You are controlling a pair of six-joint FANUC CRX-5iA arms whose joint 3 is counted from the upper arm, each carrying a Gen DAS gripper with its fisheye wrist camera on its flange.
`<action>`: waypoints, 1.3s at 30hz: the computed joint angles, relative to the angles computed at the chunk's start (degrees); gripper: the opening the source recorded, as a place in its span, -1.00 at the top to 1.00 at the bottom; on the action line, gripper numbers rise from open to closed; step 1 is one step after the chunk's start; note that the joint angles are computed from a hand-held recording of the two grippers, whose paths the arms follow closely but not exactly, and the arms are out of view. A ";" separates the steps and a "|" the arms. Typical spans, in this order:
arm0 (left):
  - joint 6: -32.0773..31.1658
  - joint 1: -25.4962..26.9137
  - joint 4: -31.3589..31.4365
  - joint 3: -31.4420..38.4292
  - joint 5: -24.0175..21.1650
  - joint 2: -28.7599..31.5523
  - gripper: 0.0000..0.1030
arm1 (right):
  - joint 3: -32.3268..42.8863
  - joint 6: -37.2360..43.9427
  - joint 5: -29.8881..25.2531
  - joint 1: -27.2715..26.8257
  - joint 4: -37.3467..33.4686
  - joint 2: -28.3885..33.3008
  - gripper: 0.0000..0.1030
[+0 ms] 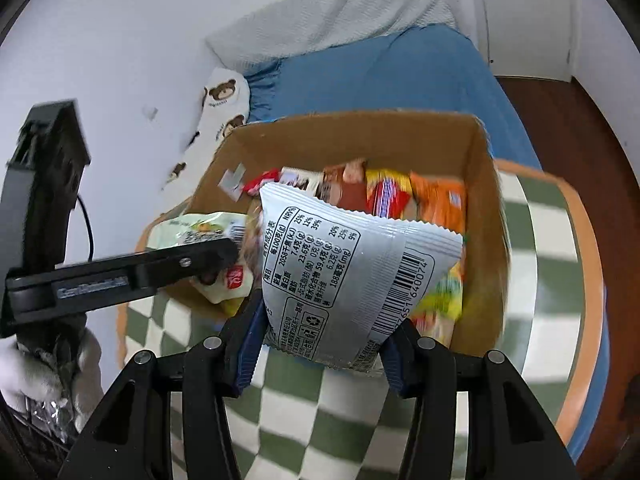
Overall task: Organize snacks
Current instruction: 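Carry both packets into the box and open both tools to release them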
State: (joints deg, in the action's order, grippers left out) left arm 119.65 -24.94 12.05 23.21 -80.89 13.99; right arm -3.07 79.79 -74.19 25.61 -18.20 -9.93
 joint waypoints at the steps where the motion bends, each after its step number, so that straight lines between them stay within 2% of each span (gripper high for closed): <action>1: -0.35 0.08 -0.11 -0.17 0.27 1.01 0.35 | 1.83 1.60 -0.64 -0.52 -0.19 2.46 -0.04; 6: -2.68 1.40 -0.13 2.55 -2.05 7.31 0.34 | 7.88 5.90 -3.61 -0.98 0.71 12.51 -0.04; 8: -3.22 1.70 -0.24 3.44 -3.20 9.26 0.32 | 9.56 7.99 -6.39 -1.44 -0.27 15.72 -0.06; 9: -2.94 1.87 -0.62 4.25 -4.09 10.13 0.32 | 10.67 8.68 -8.43 -1.86 -1.03 17.71 -0.21; 10: -2.57 1.93 -0.86 4.58 -4.91 10.61 0.32 | 11.10 8.57 -9.39 -1.85 -1.04 18.86 -0.57; 12: -1.97 2.28 -1.06 4.66 -5.71 11.16 0.17 | 10.34 8.94 -8.98 -1.51 0.24 19.45 -0.87; 14: -1.57 2.19 -2.30 4.83 -5.93 11.04 -0.38 | 10.22 8.56 -8.77 -1.94 0.53 19.88 -0.86; 16: -1.38 2.13 -3.45 4.60 -5.45 10.62 -0.49 | 10.05 7.87 -8.60 -2.55 0.59 20.01 -0.89; 21: -0.45 1.01 -7.30 4.70 -5.36 8.98 -0.51 | 7.64 3.88 -6.43 -2.75 3.50 18.14 -0.90; 26: -0.58 -0.09 -9.35 4.00 -4.94 7.02 -0.93 | 2.99 -1.46 -2.31 -2.68 6.78 13.99 -0.94; 33: 0.80 -2.47 -12.96 3.01 -5.14 4.14 -0.96 | -1.14 -7.44 0.47 -0.47 12.49 7.82 -0.96; 39: 4.22 -6.22 -19.04 3.22 -6.43 0.51 -0.96 | -4.49 -11.22 1.33 2.30 15.72 1.71 -0.96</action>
